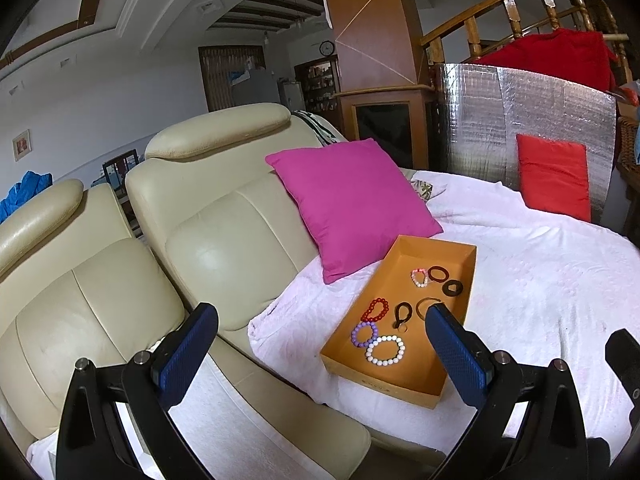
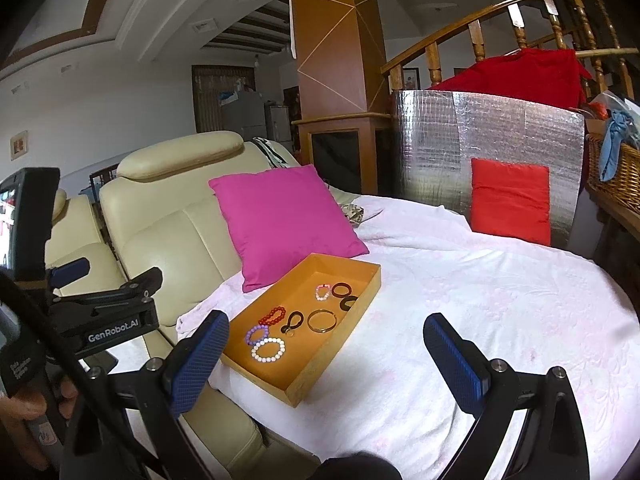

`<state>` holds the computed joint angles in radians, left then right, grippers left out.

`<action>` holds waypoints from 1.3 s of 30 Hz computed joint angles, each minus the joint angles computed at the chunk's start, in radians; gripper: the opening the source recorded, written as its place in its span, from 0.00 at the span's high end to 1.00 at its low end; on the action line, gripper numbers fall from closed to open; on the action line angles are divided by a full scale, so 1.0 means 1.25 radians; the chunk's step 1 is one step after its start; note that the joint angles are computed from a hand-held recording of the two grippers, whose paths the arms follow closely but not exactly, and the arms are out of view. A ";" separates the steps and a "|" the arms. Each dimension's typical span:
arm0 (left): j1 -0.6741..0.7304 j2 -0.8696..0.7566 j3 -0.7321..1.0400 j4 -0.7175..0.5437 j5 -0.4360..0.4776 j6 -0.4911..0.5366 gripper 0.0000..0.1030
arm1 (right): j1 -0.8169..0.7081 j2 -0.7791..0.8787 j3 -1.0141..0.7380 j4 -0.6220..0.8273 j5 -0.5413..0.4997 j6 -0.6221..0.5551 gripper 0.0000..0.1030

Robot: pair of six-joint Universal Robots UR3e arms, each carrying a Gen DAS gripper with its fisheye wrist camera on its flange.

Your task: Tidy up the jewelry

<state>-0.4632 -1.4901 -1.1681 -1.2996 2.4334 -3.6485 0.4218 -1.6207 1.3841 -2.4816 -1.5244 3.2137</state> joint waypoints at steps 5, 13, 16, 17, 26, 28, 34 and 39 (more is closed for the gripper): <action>0.026 -0.001 -0.004 0.015 -0.018 0.015 0.00 | 0.003 0.031 -0.029 0.004 -0.002 -0.005 0.04; 0.088 -0.014 -0.022 0.048 -0.058 0.040 0.00 | -0.013 0.108 -0.088 0.014 0.017 -0.008 0.04; 0.115 -0.022 -0.025 0.056 -0.075 0.051 0.00 | -0.020 0.144 -0.120 0.021 0.033 -0.007 0.04; 0.122 -0.027 -0.024 0.058 -0.078 0.053 0.00 | -0.020 0.162 -0.136 0.023 0.037 -0.009 0.04; 0.178 -0.073 0.001 0.064 -0.107 0.067 0.00 | -0.018 0.288 -0.256 0.031 0.056 -0.035 0.04; 0.186 -0.086 0.013 0.060 -0.110 0.067 0.00 | -0.021 0.311 -0.277 0.032 0.064 -0.039 0.04; 0.204 -0.112 0.026 0.056 -0.108 0.066 0.00 | -0.031 0.390 -0.359 0.056 0.098 -0.037 0.04; 0.216 -0.116 0.020 0.051 -0.122 0.067 0.00 | -0.026 0.419 -0.391 0.060 0.098 -0.042 0.04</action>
<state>-0.1928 -1.6346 -1.1426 -1.2359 2.2815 -3.5646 0.3898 -1.0974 0.8947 -2.4071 -1.4017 3.1614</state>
